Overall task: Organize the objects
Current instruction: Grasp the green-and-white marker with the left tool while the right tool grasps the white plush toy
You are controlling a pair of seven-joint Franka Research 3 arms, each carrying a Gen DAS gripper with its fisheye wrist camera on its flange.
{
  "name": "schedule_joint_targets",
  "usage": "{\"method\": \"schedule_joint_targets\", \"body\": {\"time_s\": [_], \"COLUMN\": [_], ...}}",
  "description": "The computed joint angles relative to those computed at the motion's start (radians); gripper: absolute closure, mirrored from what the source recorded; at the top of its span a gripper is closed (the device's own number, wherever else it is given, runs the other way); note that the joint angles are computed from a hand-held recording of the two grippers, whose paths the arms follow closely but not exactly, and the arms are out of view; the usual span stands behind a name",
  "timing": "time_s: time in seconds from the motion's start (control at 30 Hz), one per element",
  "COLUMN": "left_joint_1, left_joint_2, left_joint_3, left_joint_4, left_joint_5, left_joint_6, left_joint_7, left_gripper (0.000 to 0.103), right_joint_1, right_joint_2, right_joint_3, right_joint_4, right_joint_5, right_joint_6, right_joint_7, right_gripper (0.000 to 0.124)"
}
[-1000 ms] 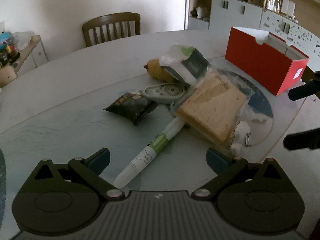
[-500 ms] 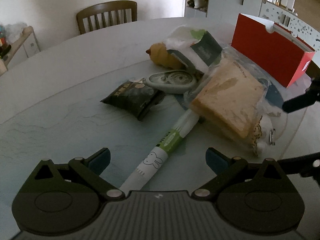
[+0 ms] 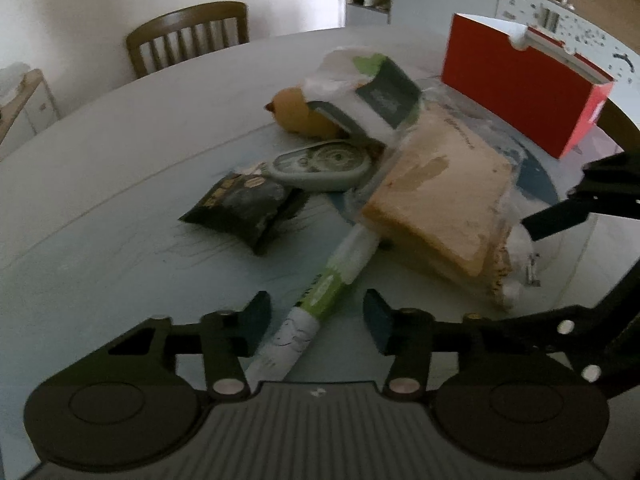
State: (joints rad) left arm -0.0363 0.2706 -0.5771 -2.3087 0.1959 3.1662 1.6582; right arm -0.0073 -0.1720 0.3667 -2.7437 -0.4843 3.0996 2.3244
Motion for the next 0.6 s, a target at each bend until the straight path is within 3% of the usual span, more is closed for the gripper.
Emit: {"method": "schedule_joint_targets", "body": {"time_s": [0.17,0.27,0.3,0.43,0.6], "left_joint_1": [0.036,-0.046,-0.048,-0.009,0.125], "left_joint_2": [-0.006,-0.032,-0.038,-0.057,-0.089], "left_joint_3": [-0.053,0.023,0.022,-0.028,-0.19], "left_joint_4": [0.002,-0.011,-0.019,-0.045,-0.093], "left_joint_5": [-0.027,-0.029,-0.041,-0.114,-0.284], "left_joint_6": [-0.036,-0.034,-0.033,-0.033,-0.029], "left_joint_7": [0.044,0.013,0.011,0.021,0.086], "left_gripper": [0.084,0.087,0.087,0.087,0.087], "right_joint_1": [0.025,0.067,0.065,0.089,0.185], "right_joint_2": [0.0,-0.007,-0.011,-0.036,-0.081], "right_joint_3": [-0.021,-0.059,-0.056,-0.071,-0.144], "right_joint_4": [0.004,-0.006,-0.009,-0.038,-0.084], "right_joint_5": [0.015,0.066,0.073,0.135,0.272], "right_joint_6": [-0.011,-0.009,-0.009,0.01,0.028], "right_joint_7": [-0.021,-0.066,-0.071,-0.128,-0.245], "right_gripper": [0.057,0.069,0.07,0.073,0.075]}}
